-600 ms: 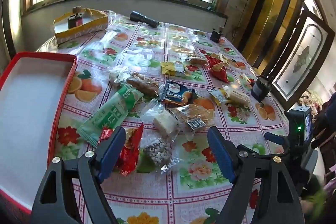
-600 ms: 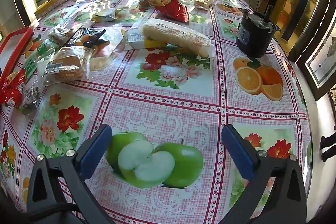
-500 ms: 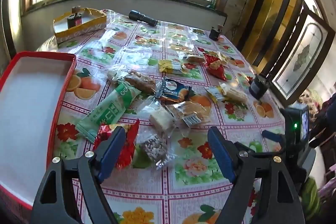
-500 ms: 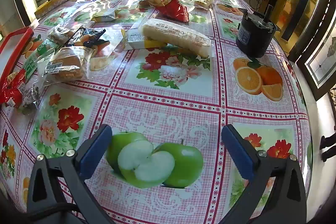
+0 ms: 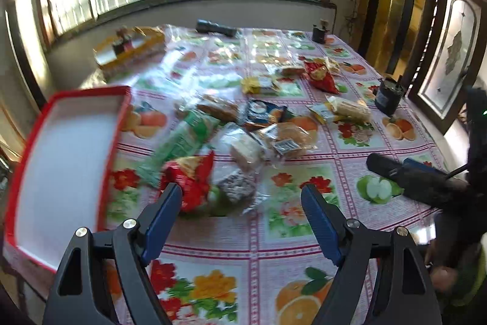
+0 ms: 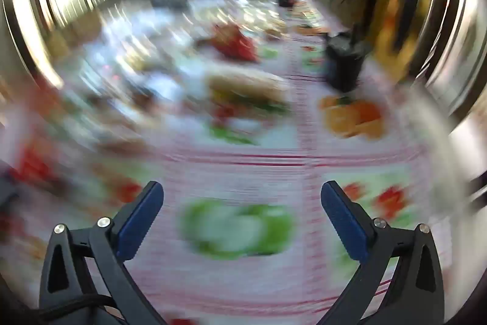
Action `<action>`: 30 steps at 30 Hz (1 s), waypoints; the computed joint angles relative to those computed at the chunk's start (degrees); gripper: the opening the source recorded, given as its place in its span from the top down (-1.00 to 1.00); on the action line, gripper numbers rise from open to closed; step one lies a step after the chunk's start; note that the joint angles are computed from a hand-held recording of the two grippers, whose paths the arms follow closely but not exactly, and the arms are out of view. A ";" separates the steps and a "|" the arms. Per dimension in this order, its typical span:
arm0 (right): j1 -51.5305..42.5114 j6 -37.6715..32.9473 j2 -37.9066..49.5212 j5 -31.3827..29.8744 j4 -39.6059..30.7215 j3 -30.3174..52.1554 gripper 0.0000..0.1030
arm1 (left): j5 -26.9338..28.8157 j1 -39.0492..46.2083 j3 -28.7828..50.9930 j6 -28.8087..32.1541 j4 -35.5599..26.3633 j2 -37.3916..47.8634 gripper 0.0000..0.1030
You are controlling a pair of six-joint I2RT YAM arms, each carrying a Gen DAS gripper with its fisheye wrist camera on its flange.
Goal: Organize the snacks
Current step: 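Move both grippers over the snack pile toward the packets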
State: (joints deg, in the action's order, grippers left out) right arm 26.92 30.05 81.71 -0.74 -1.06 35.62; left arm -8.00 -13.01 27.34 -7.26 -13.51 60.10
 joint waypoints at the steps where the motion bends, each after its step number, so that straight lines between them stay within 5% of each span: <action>1: -0.18 0.82 -0.69 -3.03 -0.36 0.07 -1.00 | -0.41 0.38 -0.03 0.35 -0.98 -1.52 -0.57; 3: 3.23 0.57 -0.68 -0.61 -2.60 2.12 -1.00 | -1.21 1.07 -0.33 0.58 -2.71 -4.67 -0.57; 9: 18.56 0.43 -3.86 19.32 -10.16 7.29 -1.00 | -4.93 2.24 -1.08 0.91 -6.34 -11.19 -0.57; 12: 20.67 0.01 -3.98 23.01 -10.57 8.11 -1.00 | -5.71 3.12 -1.65 1.28 -7.09 -13.23 -0.57; 17: 27.46 2.33 -10.39 38.06 -4.77 2.87 -1.00 | -5.31 4.72 -2.03 1.57 -8.16 -15.47 -0.57; 22: 24.17 4.97 -7.91 31.54 -11.07 5.47 -1.00 | -6.70 3.41 -1.98 1.20 -8.91 -16.94 -0.57; 30: 27.14 8.42 -3.70 39.83 -20.76 9.84 -1.00 | -4.49 4.84 -2.57 1.43 -8.42 -15.64 -0.57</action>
